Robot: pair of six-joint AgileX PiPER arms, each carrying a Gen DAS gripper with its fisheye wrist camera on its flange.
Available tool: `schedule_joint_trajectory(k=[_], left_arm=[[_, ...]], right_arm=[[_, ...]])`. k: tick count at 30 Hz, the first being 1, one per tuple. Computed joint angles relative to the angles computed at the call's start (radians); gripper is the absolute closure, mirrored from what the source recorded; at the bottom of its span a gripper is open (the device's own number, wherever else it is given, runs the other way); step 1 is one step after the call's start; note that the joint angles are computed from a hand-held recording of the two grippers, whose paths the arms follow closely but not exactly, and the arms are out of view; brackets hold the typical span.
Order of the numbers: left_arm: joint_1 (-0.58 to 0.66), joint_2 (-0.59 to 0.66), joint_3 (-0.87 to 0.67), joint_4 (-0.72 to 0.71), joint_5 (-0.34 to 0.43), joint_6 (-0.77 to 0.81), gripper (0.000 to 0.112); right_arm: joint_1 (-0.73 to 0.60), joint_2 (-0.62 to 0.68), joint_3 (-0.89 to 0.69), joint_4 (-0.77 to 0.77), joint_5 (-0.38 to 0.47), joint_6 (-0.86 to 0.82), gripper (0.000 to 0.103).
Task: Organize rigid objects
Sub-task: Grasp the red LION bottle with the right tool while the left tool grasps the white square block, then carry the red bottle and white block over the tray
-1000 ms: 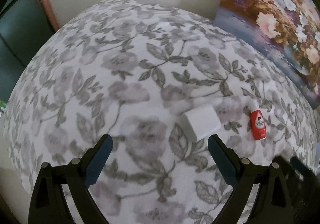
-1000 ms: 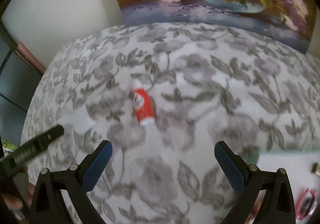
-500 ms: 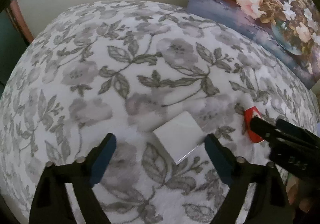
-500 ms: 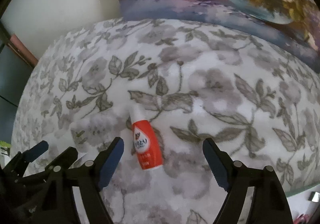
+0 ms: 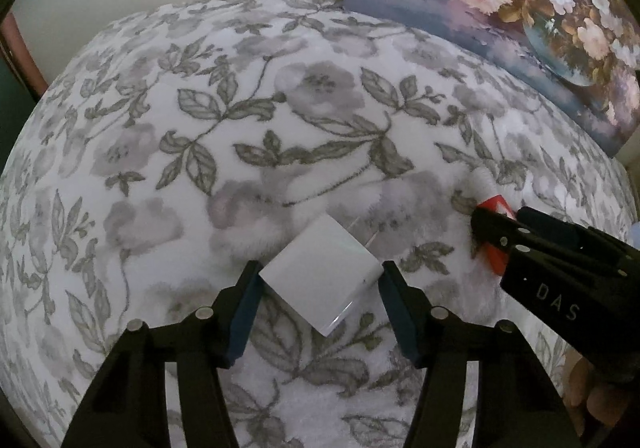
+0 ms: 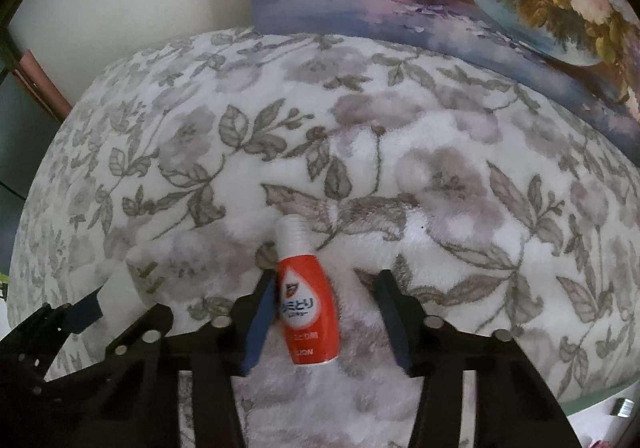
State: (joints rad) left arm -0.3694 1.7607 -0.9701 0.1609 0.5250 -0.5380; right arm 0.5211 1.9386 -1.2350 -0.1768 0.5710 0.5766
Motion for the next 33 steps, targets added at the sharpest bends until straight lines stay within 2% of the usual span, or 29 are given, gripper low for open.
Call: schedule_joint_trajectory(k=[2, 3, 5, 14, 21, 28, 33], left_arm=[[0.005, -0.007, 0.003, -0.005, 0.004, 0.001, 0.051], [0.006, -0.01, 0.006, -0.001, 0.007, -0.003, 0.051], [0.003, -0.02, 0.015, 0.008, 0.014, -0.022, 0.052], [-0.031, -0.132, 0.085, -0.009, 0.083, -0.066, 0.052], [-0.135, -0.288, 0.099, 0.027, 0.216, -0.182, 0.052], [-0.35, -0.407, 0.058, 0.1, 0.368, -0.384, 0.052], [-0.53, -0.434, 0.042, 0.126, 0.418, -0.537, 0.052]], right_arm=[[0.0, -0.004, 0.008, 0.005, -0.007, -0.002, 0.063], [0.001, -0.009, 0.016, 0.011, -0.013, -0.005, 0.07], [0.001, -0.018, 0.032, 0.024, -0.022, -0.016, 0.074], [-0.017, -0.169, 0.22, 0.127, -0.071, -0.08, 0.074], [0.004, -0.373, 0.371, 0.154, -0.069, -0.052, 0.074], [0.03, -0.682, 0.53, 0.08, 0.045, 0.11, 0.074], [0.056, -0.922, 0.634, 0.012, 0.166, 0.229, 0.074]])
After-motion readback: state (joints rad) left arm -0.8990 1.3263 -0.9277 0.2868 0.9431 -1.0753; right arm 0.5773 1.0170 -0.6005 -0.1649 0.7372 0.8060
